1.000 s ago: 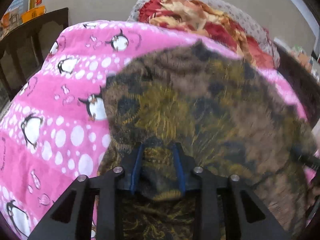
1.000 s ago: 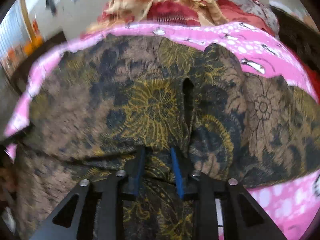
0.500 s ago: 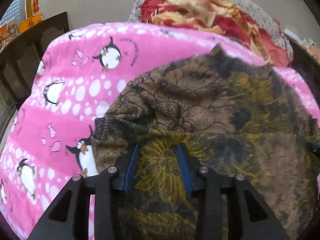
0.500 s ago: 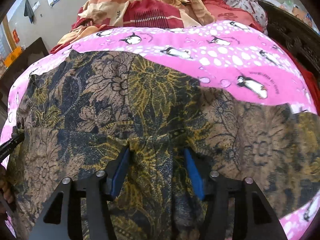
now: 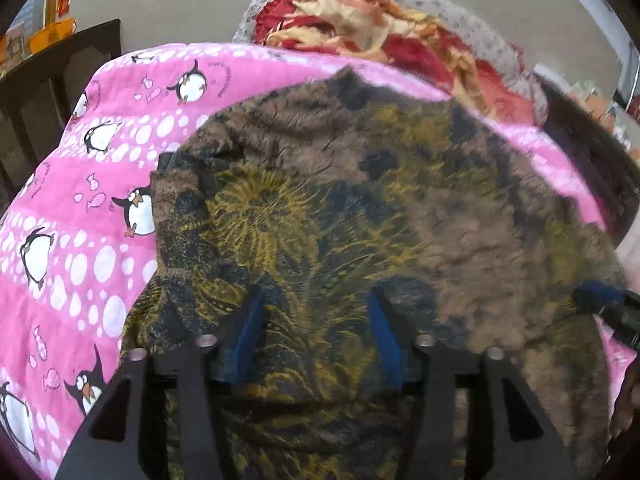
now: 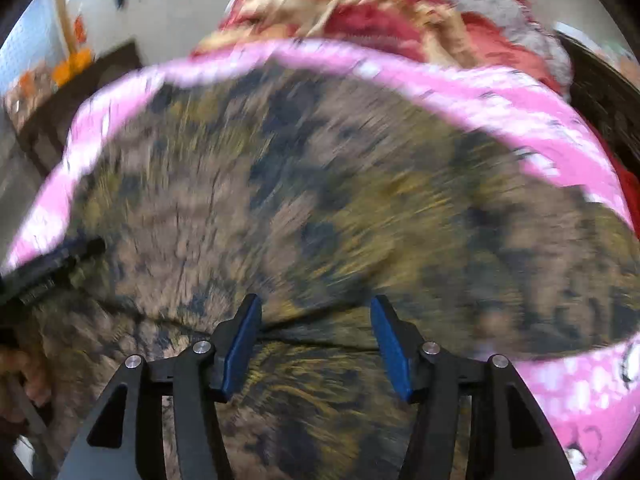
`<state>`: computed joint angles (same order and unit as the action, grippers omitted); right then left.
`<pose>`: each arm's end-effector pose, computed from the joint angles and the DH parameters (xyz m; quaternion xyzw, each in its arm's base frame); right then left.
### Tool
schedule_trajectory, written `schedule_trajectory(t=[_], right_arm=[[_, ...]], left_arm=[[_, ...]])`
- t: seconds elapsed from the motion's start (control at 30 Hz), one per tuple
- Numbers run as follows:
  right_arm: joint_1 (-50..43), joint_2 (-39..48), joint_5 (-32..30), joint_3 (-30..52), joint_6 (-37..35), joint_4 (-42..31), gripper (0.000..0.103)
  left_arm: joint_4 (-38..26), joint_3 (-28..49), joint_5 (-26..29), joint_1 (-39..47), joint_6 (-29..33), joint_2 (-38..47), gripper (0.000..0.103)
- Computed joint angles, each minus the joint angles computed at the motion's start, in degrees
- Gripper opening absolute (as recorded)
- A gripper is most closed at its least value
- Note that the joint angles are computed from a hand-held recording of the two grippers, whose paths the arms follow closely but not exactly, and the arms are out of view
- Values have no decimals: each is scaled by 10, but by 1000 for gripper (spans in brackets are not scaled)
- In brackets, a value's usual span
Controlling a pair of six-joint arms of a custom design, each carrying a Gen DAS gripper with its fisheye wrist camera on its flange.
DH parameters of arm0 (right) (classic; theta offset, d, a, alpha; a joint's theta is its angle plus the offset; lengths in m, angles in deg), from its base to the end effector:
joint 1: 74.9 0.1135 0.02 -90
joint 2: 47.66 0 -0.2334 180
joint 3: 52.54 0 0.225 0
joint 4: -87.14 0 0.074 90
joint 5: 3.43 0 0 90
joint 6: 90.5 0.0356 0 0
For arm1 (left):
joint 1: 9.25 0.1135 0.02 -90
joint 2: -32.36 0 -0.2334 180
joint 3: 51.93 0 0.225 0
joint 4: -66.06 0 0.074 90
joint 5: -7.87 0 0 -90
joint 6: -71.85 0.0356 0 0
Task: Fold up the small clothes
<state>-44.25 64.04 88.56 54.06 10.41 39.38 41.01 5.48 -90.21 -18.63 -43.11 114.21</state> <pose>0.3418 0.2011 0.2230 -0.1570 0.9347 0.0976 0.3035 0.2600 -0.0379 0.1684 -0.1510 0.9239 -0.0388 0.3495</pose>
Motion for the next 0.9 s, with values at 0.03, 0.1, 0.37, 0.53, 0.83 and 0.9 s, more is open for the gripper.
schedule_trajectory(t=[0.03,0.1,0.37,0.53,0.83,0.9], right_arm=[[-22,-36,-1,-28,-3,8,65],[-78,-97,-7,-70,-16,14,76],[-482,-73,-262,-19,13,-41,80],[-614,84,-441,69,212,-24,79],[-620,182,-497,118,289,79,77],[-619,178,-485,98,311,113,77]], left_arm=[[3,-8,-4,-7,-4,-13,76],[22,-30,-6,-29,-5,-29,91],[55,-46,-8,-61,20,18,103],[58,-43,-14,-61,16,26,103],[64,-29,-13,-52,13,47,103],[64,-29,-15,-53,12,47,103]])
